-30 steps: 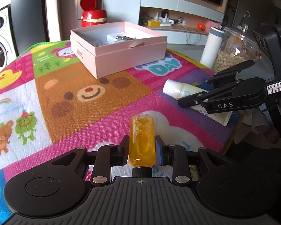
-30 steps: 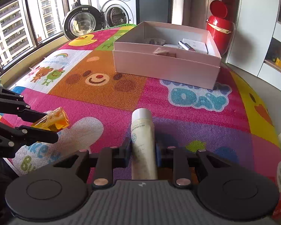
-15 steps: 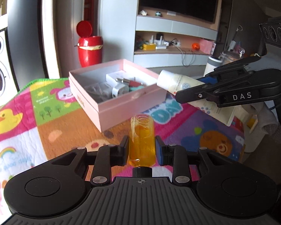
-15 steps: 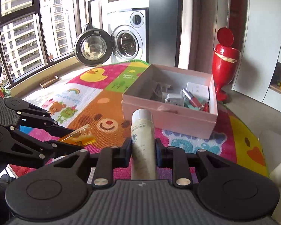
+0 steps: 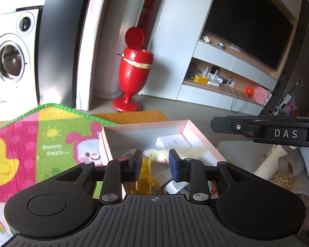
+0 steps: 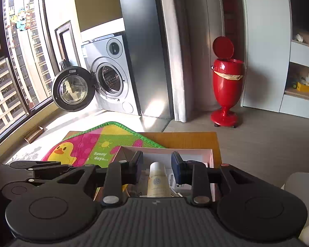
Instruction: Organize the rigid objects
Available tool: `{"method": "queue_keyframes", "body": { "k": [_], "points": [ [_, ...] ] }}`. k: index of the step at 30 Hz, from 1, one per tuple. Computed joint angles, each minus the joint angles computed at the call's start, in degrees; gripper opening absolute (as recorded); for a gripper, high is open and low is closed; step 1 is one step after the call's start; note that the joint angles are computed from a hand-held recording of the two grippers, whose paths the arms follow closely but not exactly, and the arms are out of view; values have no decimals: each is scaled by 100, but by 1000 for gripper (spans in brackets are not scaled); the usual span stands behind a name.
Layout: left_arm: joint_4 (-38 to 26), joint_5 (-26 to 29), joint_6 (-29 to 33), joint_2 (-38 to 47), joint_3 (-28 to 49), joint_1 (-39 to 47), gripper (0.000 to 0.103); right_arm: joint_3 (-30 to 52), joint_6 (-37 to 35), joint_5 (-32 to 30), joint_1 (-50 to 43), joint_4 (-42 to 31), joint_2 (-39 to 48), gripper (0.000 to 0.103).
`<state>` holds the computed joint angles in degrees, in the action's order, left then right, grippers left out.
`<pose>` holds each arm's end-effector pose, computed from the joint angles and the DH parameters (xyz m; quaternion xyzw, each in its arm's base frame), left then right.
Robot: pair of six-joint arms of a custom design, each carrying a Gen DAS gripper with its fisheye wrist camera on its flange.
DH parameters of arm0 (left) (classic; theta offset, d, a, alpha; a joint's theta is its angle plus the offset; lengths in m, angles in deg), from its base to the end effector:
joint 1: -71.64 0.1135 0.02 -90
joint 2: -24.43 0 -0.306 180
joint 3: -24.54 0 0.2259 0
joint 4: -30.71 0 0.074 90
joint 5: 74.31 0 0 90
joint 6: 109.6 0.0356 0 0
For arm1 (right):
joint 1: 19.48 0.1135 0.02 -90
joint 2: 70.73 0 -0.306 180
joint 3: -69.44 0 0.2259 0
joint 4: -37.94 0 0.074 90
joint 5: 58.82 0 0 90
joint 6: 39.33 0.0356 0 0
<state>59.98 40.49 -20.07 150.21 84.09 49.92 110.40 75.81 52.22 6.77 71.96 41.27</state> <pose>0.3428 -0.1526 0.0911 0.2554 0.8412 -0.2725 0.3910 0.2690 0.1184 0.1190 0.0729 0.8807 0.0429 0.4660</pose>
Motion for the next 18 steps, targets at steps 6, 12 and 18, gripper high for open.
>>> {"method": "queue_keyframes", "body": {
  "k": [6,12,18],
  "points": [
    [1774,155,393,-37,-1610,398,31,-1167,449,1321,1160,1804,1280,52],
    [3391,-306,952,514,-3072,656,31,-1352,1636,1974,2303,1806,2162,66],
    [4493,-641,1091,1389,-3646,598,31,-1041,2352,1656,2529,1603,2687,66]
  ]
}}
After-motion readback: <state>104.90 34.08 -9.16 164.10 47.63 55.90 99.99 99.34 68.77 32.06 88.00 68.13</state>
